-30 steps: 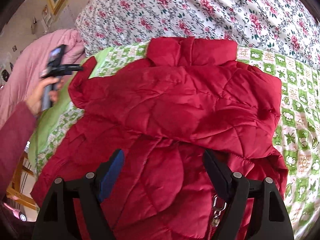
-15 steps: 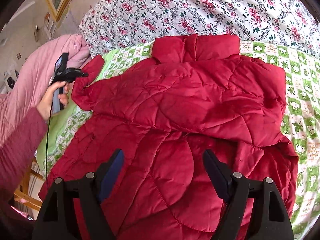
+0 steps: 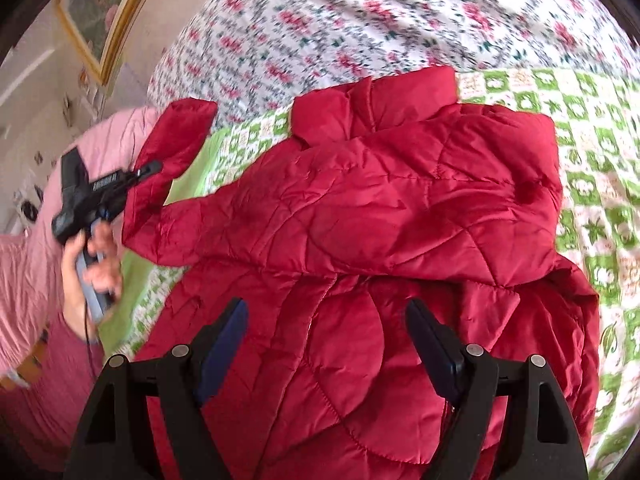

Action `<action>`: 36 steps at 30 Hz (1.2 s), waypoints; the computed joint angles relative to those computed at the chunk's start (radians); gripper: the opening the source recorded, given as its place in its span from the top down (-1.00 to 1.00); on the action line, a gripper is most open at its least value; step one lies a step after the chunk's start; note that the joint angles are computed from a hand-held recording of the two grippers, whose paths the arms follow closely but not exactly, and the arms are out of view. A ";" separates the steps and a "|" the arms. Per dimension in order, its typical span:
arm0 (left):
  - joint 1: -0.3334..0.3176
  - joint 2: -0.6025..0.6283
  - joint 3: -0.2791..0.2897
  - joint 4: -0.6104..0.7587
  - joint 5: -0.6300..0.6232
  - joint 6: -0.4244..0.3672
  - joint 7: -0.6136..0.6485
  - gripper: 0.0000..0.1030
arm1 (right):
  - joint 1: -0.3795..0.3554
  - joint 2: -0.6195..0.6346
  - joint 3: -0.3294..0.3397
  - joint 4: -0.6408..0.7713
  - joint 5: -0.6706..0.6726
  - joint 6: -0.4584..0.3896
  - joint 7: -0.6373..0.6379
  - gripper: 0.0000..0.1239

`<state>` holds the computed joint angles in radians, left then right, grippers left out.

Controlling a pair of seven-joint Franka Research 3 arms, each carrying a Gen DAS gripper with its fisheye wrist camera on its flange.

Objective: Fold large clothes

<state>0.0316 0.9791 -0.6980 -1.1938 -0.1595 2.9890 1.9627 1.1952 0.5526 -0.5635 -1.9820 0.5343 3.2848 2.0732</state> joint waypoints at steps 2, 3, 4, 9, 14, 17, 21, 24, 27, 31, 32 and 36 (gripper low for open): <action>-0.005 -0.006 -0.037 -0.042 0.026 0.036 0.049 0.89 | -0.014 -0.014 0.018 -0.018 0.017 0.031 0.002 -0.33; -0.001 0.001 -0.057 -0.045 0.036 0.035 0.066 0.89 | -0.024 -0.023 0.032 -0.027 0.032 0.051 -0.004 -0.33; -0.002 0.009 -0.078 -0.052 0.050 0.034 0.088 0.89 | -0.034 -0.031 0.045 -0.034 0.045 0.064 -0.014 -0.34; -0.061 0.037 -0.083 -0.044 0.084 0.028 0.122 0.89 | -0.190 -0.087 0.217 -0.086 0.062 0.193 -0.018 -0.34; -0.123 0.067 -0.058 -0.023 0.113 0.044 0.126 0.89 | -0.491 -0.116 0.493 -0.136 -0.104 0.347 0.125 -0.34; -0.162 0.085 -0.029 -0.002 0.128 0.029 0.115 0.89 | -0.627 -0.102 0.597 -0.130 -0.198 0.399 0.198 -0.35; -0.170 0.114 -0.050 0.009 0.130 0.027 0.129 0.89 | -0.857 -0.043 0.765 -0.088 -0.395 0.441 0.348 -0.35; -0.167 0.136 -0.077 0.023 0.121 0.027 0.138 0.89 | -0.986 0.029 0.860 -0.021 -0.519 0.430 0.434 -0.35; -0.194 0.140 -0.048 0.051 0.117 0.016 0.118 0.89 | -1.052 0.089 0.910 0.032 -0.595 0.415 0.483 -0.28; -0.235 0.118 0.033 0.077 0.109 -0.067 0.080 0.72 | -1.078 0.130 0.930 0.074 -0.615 0.390 0.497 0.66; -0.218 0.109 0.022 0.063 0.097 -0.097 0.094 0.54 | -1.064 0.128 0.917 0.071 -0.591 0.402 0.488 0.73; -0.113 0.012 -0.032 -0.131 0.041 -0.042 0.178 -0.12 | -0.971 0.075 0.835 0.036 -0.454 0.392 0.411 0.84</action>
<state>-0.0810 0.9912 -0.7295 -1.3246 -0.1190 2.9473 2.1408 0.2240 0.6275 0.2715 -1.9463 0.0799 3.6772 2.4844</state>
